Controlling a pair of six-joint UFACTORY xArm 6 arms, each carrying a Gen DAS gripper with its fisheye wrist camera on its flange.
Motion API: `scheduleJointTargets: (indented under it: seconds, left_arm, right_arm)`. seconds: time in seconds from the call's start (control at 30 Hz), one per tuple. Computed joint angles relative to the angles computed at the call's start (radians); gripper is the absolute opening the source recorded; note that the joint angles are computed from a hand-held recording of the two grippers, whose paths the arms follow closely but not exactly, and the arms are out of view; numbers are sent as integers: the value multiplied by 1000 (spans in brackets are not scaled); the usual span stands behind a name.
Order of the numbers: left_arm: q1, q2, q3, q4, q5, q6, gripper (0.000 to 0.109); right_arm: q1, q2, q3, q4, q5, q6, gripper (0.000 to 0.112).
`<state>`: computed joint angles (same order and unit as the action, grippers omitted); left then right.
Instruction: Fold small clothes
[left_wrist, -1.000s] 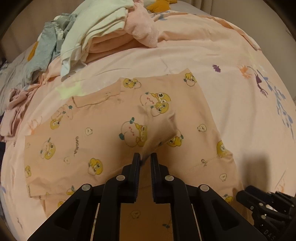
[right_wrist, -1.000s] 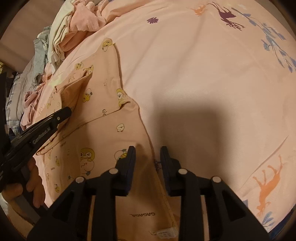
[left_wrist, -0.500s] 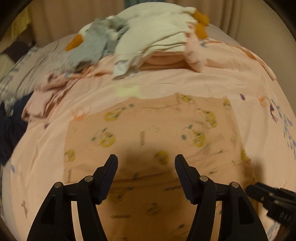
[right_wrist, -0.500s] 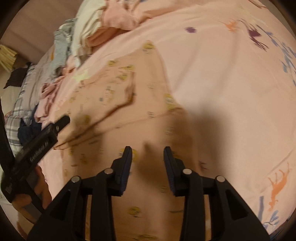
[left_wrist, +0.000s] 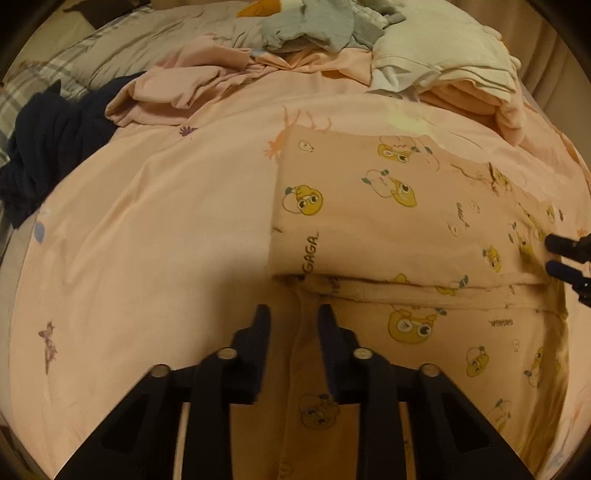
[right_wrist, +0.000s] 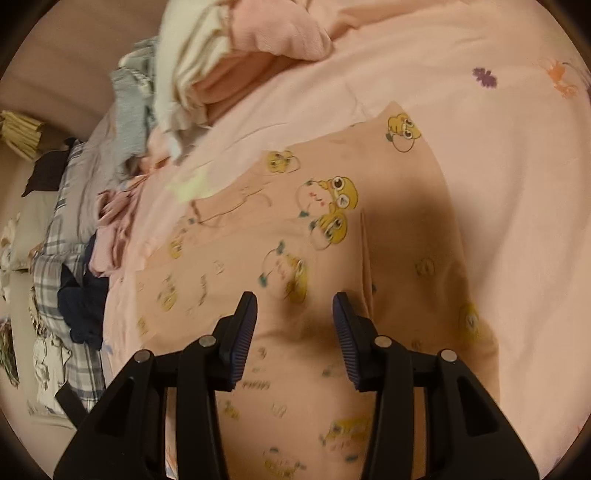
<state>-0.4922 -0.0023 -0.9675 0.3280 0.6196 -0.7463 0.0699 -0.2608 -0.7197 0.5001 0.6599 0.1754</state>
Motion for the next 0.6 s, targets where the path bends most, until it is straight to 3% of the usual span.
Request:
scheduleJointTargets:
  seconds: [0.13, 0.17, 0.2, 0.6]
  left_arm:
    - [21, 59, -46, -56, 8, 52, 23]
    - [22, 79, -66, -73, 25, 64, 23]
    - [24, 89, -75, -77, 30, 70, 23]
    - [12, 176, -187, -52, 86, 80, 23]
  right_arm:
    - [34, 36, -4, -31, -57, -6, 26]
    - [39, 45, -7, -64, -62, 14, 10]
    - [43, 61, -15, -115, -60, 53, 1]
    - [-24, 7, -45, -135, -103, -1, 0]
